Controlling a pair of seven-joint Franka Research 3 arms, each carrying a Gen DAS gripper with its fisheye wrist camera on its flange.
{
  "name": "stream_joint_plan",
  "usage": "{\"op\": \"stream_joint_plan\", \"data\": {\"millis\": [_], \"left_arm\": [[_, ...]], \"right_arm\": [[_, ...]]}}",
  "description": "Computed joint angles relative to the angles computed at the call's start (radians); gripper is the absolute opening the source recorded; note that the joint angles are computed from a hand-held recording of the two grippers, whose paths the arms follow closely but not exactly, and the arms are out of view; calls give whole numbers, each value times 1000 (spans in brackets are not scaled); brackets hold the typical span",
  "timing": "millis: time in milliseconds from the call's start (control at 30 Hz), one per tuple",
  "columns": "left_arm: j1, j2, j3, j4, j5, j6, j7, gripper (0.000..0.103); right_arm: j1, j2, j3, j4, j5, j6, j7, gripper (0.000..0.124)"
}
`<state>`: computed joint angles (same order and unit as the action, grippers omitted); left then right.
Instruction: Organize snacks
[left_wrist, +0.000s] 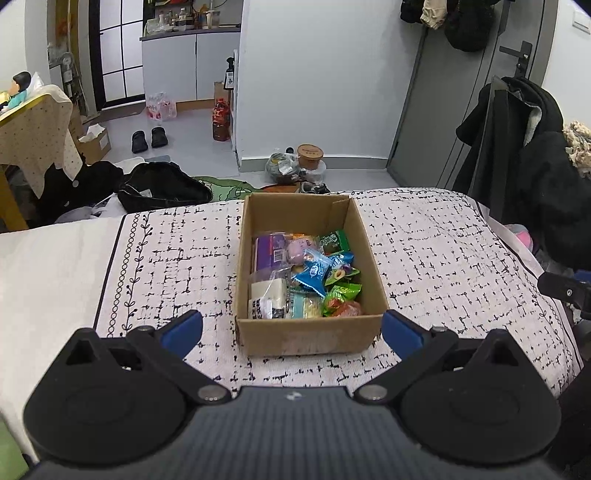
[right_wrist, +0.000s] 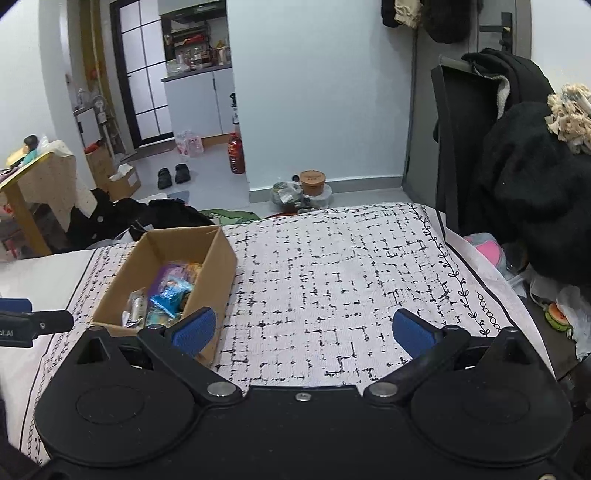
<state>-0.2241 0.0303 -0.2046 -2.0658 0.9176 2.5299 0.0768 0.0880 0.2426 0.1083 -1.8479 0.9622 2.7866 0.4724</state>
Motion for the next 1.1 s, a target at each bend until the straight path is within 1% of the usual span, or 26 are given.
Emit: {"op": "stream_joint_plan", "data": {"millis": [133,233,533,600,733,900,1100], "left_arm": [[-1,-40,-7,-28,0,-10,-30,102],[2,-63,-15,-48,-21,-10,-31,102],[7,-118,-42,-93,-40,-21,-37,102],[8,-128,-48,-99,-36,-22,-44,102],[8,-137,-57,-100,-34,-42,-54,102],[7,-149,-64,-103,-24,-56,-49,102],[9,-152,-68,-103,-12,-49,-59,102]], "right_arm": [[-1,-27,-1,-18,9,-30,-10,103],[1,-54,-1,-42,46,-33,-48,103],[27,-127,-31,-108,94,-73,-84,103],[35,-140,-40,-123,92,-74,-70,103],[43,-145,-49,-130,119,-51,-86,103],[41,-151,-57,-131,148,-60,-104,103],[42,-144,-62,-126,156,-66,-112,103]]}}
